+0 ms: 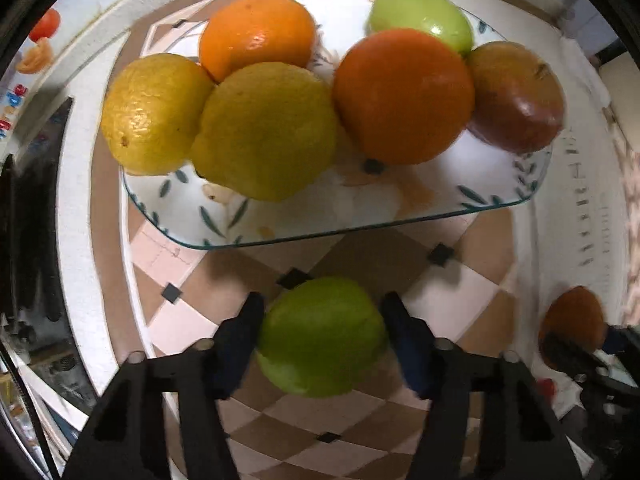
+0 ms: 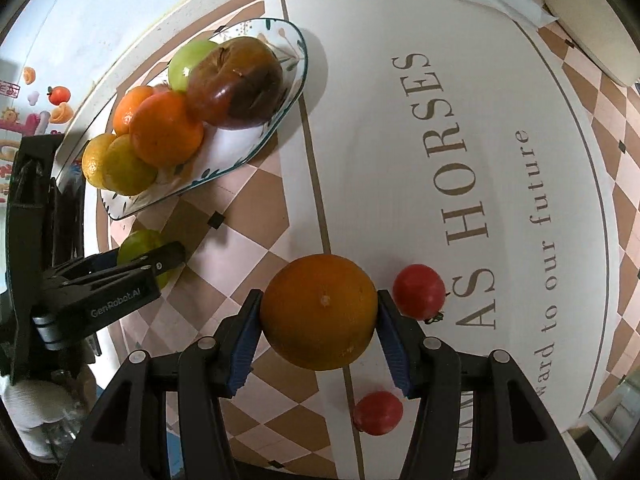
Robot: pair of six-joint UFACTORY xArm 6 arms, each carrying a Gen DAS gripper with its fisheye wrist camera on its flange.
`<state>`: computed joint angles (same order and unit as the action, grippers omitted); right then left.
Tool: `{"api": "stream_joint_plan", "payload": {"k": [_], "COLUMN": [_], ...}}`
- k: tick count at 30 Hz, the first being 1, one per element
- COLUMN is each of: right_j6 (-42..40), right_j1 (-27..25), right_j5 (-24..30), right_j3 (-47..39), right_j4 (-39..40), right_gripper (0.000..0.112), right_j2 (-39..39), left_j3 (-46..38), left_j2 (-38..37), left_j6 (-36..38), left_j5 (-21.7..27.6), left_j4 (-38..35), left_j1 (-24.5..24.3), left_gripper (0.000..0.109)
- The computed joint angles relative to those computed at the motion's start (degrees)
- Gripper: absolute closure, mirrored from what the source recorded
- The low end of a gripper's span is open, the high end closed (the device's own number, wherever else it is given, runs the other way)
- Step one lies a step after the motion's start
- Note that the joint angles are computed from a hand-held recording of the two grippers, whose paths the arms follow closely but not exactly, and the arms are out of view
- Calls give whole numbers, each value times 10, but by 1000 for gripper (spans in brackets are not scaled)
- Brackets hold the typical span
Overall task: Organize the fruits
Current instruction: 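Grasp the green apple with the left tool while the right tool grasps the orange, then lower the green apple onto the plate with the left tool while the right tool places the orange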
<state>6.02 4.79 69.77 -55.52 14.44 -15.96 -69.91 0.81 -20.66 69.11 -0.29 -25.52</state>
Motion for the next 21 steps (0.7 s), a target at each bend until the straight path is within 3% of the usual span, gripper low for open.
{"api": "stream_joint_plan", "payload": {"k": [6,12,18,21], "right_j6": [-18,-38,-52,-49], "right_j1": [-1,-18,-52,-50], "right_j5": [-2,16,40,33], "right_j3": [-15,-56,-138,-200], "right_j4": [11,48,102,108], "right_gripper": [55,55,55,55], "right_j2": [14,29,63,107], "left_j3": [32,46,-6,-72], "left_j2": [-32,-87,-108,-77], "left_j6": [-12,-8,15,28], "left_j5": [-14,-24,-17,-7], "left_j4": [-14,-74,-157,-179], "left_j1": [3,21,65,89], "left_gripper": [52,52,52,52]}}
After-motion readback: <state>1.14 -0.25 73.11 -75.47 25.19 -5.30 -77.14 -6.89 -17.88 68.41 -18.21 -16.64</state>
